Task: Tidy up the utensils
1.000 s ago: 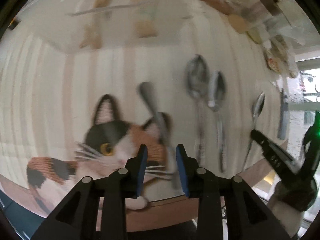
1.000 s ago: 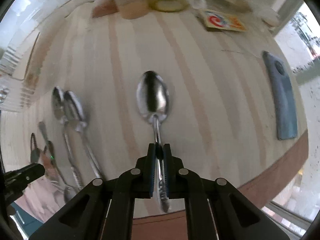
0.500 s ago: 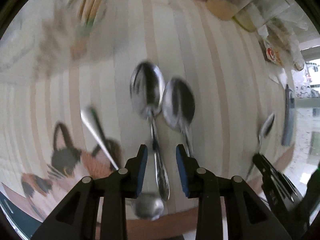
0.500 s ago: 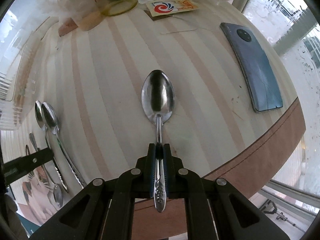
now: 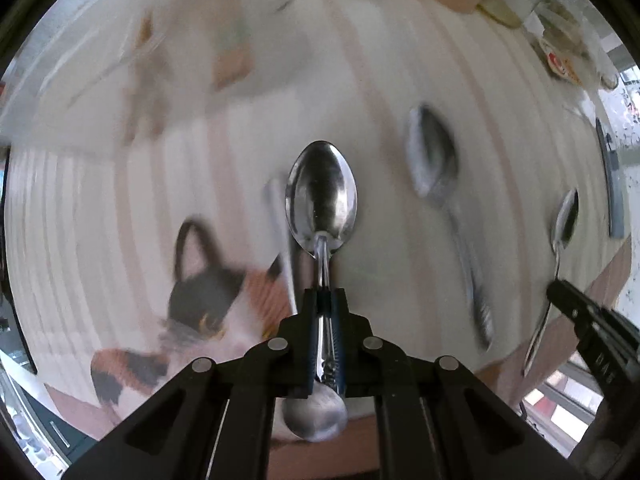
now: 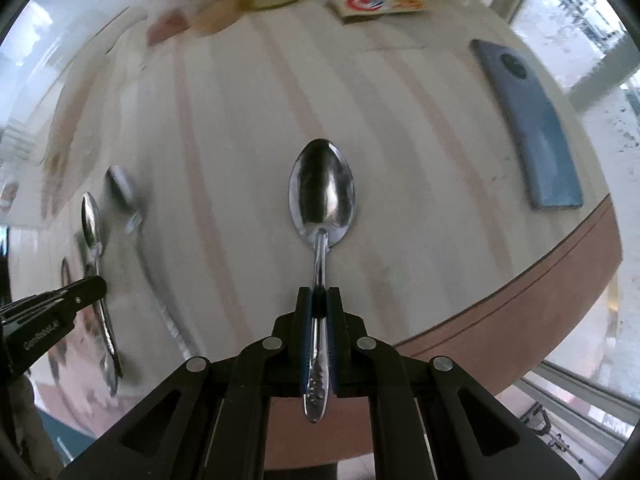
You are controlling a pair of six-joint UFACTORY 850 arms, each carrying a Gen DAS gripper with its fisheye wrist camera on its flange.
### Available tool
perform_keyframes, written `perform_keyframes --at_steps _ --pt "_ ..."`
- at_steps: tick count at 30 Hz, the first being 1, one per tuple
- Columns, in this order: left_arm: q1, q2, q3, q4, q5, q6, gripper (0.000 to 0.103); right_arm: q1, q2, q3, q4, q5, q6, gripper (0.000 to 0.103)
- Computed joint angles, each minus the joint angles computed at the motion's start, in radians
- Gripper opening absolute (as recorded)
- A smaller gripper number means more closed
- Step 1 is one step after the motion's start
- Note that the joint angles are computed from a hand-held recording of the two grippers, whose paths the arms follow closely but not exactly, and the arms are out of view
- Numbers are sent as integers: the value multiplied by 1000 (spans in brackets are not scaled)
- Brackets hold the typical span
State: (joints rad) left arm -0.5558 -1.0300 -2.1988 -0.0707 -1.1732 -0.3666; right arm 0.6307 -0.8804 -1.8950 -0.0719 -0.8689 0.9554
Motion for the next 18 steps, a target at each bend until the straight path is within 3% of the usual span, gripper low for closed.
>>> perform_keyframes --at_steps 4,15,18 --pt "17 77 138 -27 62 21 5 8 -8 -12 73 9 -63 7" --pt "21 43 77 3 46 6 5 12 -177 -318 22 -200 -143 8" --pt "13 45 80 51 51 -5 4 33 -159 -285 -2 -174 -94 7"
